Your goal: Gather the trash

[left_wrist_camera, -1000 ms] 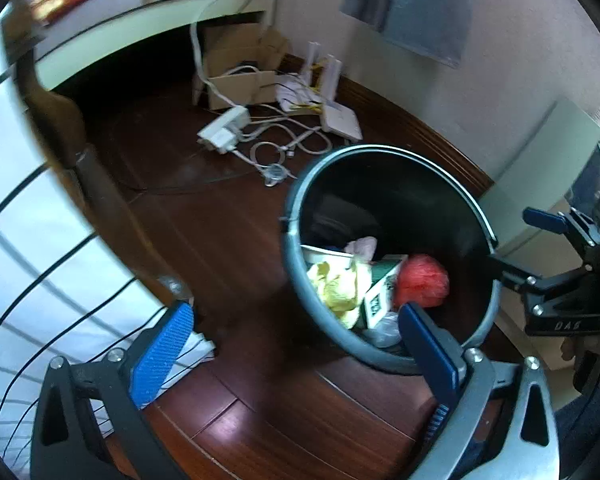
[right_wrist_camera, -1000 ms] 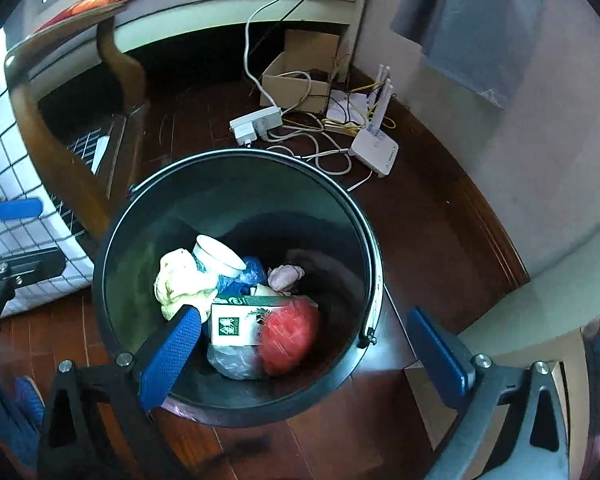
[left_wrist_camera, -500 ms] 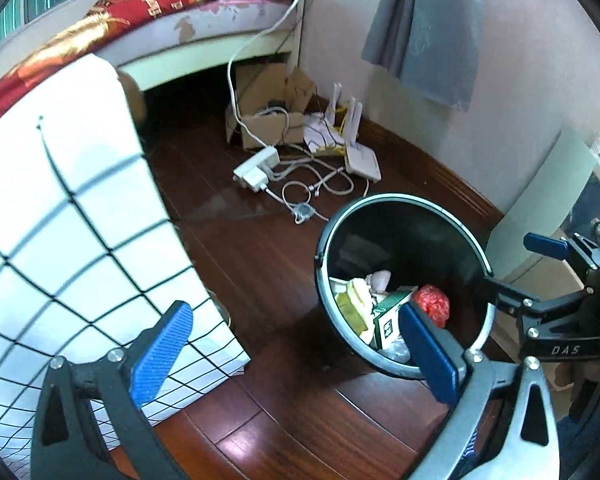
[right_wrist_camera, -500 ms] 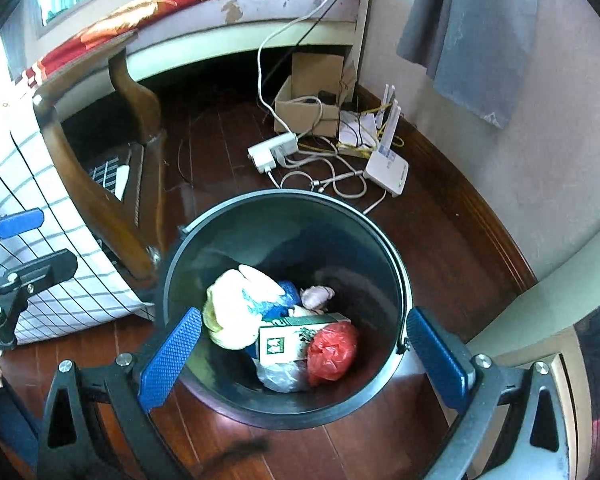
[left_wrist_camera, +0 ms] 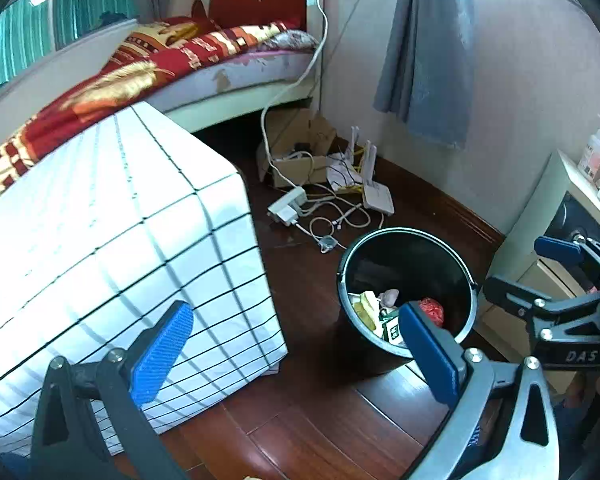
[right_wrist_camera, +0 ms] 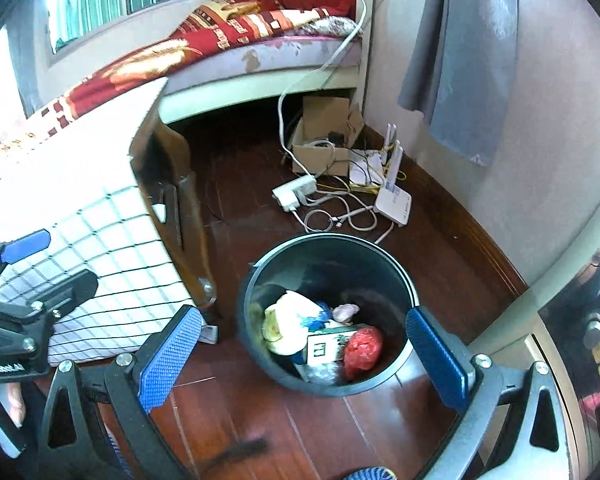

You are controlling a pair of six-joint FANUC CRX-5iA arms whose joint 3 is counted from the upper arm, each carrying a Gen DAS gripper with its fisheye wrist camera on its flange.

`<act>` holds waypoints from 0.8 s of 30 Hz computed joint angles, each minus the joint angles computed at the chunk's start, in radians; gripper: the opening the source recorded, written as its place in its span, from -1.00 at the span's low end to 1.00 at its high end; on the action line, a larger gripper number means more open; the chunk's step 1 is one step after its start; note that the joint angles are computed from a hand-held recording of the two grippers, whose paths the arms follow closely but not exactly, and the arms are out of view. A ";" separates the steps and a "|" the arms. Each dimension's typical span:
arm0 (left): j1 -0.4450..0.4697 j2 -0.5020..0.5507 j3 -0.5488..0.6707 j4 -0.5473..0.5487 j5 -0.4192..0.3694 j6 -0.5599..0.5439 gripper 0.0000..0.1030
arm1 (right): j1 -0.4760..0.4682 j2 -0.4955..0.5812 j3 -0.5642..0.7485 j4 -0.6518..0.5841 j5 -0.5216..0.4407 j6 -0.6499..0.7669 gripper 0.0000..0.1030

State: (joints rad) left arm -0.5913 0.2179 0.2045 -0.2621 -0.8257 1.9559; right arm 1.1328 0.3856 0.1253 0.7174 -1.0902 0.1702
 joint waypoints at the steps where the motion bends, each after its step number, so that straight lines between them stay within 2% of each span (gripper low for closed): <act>1: -0.004 -0.012 -0.006 -0.012 -0.003 0.011 1.00 | 0.014 -0.006 0.003 0.016 -0.007 -0.014 1.00; 7: -0.036 -0.088 -0.020 -0.097 -0.042 0.079 1.00 | 0.079 -0.025 0.031 0.080 -0.068 -0.054 1.00; 20: -0.134 -0.244 -0.064 -0.281 -0.103 0.243 1.00 | 0.199 -0.025 0.120 0.196 -0.263 -0.055 1.00; 24: -0.170 -0.274 -0.064 -0.347 -0.118 0.291 1.00 | 0.227 -0.032 0.124 0.236 -0.292 -0.062 1.00</act>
State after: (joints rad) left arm -0.7618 -0.0559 0.1406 -0.6091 -0.9435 2.2474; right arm 1.3594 0.3538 0.2490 0.9530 -1.3819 0.1086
